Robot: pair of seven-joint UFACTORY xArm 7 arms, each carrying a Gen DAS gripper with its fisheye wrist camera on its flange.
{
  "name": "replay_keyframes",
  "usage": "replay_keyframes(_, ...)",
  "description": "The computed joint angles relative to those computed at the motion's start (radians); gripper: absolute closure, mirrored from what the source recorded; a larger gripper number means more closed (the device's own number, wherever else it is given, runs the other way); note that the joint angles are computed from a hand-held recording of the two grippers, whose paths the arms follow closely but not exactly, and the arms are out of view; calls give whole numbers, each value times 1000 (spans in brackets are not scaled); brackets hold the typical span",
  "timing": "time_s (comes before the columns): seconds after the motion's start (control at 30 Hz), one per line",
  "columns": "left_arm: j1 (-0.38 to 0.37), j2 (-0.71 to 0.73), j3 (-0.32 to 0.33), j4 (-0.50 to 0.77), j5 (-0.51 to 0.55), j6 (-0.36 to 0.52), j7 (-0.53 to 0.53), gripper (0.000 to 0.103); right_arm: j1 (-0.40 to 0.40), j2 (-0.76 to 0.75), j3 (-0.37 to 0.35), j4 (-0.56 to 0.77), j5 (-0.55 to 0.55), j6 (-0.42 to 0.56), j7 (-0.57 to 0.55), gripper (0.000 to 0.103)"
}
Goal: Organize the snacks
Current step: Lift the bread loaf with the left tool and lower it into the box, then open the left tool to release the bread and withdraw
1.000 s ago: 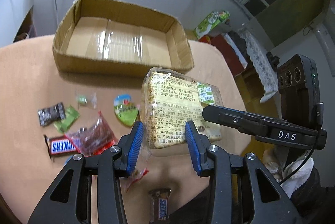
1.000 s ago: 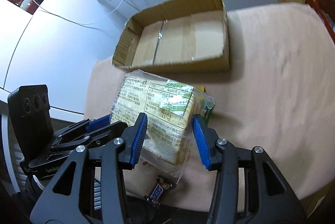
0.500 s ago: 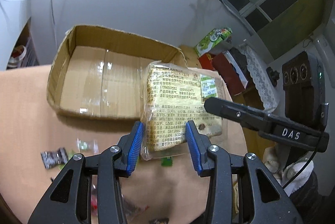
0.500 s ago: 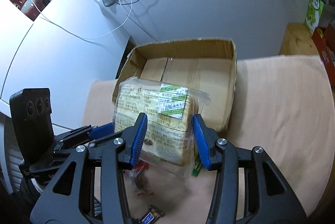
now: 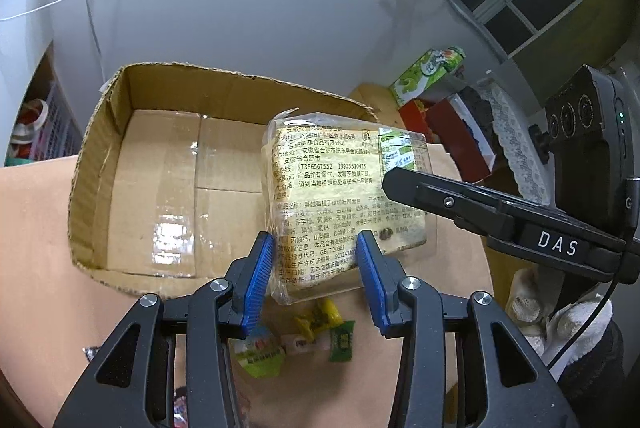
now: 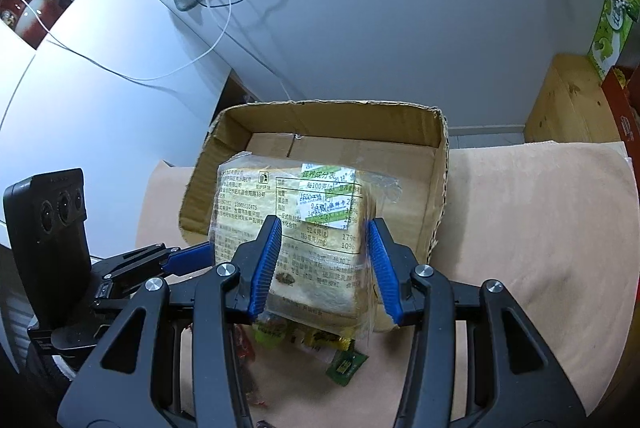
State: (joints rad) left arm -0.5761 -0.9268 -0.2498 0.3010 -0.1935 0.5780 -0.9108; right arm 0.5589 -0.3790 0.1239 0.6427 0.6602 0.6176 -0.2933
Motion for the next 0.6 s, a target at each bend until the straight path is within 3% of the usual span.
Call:
replay_keyframes(0.27, 6, 64, 23, 15, -1, -5, 36, 61, -13, 48, 19, 16, -38, -4, 4, 56)
replay_keyframes(0.47, 39, 115, -11, 51, 31, 51, 32, 64, -45, 77, 52, 24, -158, -16, 94, 56)
replay_keyframes(0.6, 32, 108, -14, 49, 34, 60, 34, 64, -38, 59, 42, 11, -174, -23, 100, 56)
